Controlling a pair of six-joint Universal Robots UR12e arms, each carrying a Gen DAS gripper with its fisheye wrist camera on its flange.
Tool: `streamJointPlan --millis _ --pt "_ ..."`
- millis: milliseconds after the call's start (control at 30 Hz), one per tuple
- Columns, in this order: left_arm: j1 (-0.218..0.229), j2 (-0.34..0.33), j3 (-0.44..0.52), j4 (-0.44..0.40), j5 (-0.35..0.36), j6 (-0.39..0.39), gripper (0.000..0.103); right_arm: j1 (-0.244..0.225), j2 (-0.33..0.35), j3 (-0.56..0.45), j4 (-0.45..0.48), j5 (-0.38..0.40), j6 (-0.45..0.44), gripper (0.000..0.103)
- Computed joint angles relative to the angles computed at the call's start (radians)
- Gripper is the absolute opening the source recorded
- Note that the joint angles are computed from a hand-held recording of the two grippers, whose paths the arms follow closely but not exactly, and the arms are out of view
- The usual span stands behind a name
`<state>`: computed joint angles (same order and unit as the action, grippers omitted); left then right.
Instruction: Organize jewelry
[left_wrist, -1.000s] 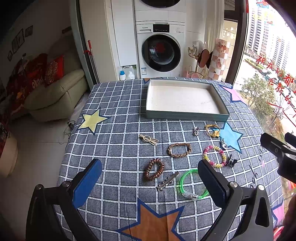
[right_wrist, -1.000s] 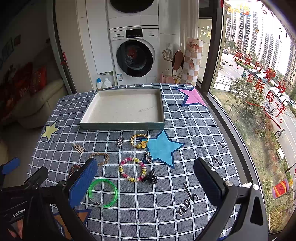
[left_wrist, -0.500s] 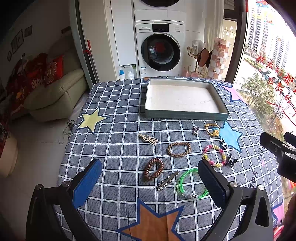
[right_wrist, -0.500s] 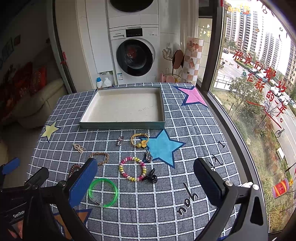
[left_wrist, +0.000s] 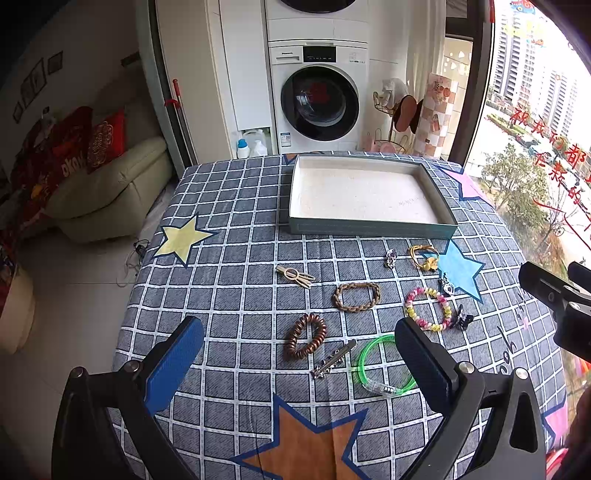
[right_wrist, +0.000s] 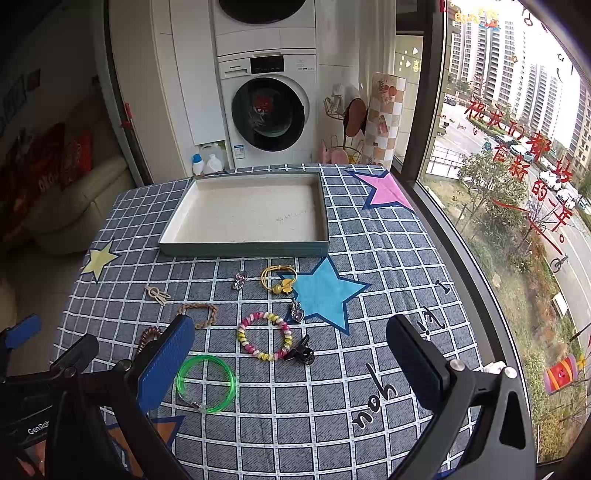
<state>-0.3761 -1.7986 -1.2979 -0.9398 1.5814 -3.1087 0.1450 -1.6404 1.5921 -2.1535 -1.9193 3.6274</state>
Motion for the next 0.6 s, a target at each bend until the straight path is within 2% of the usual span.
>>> streamJointPlan --millis 333,600 --pt "0.003 0.000 -0.007 -0.023 -0.018 0.011 0.103 -0.008 -0.004 0.006 0.013 0.026 0.011 0.103" --pt "0.022 -0.031 0.040 -0.155 -0.038 0.016 0.103 -0.047 -0.006 0.006 0.073 0.139 0.036 0.103"
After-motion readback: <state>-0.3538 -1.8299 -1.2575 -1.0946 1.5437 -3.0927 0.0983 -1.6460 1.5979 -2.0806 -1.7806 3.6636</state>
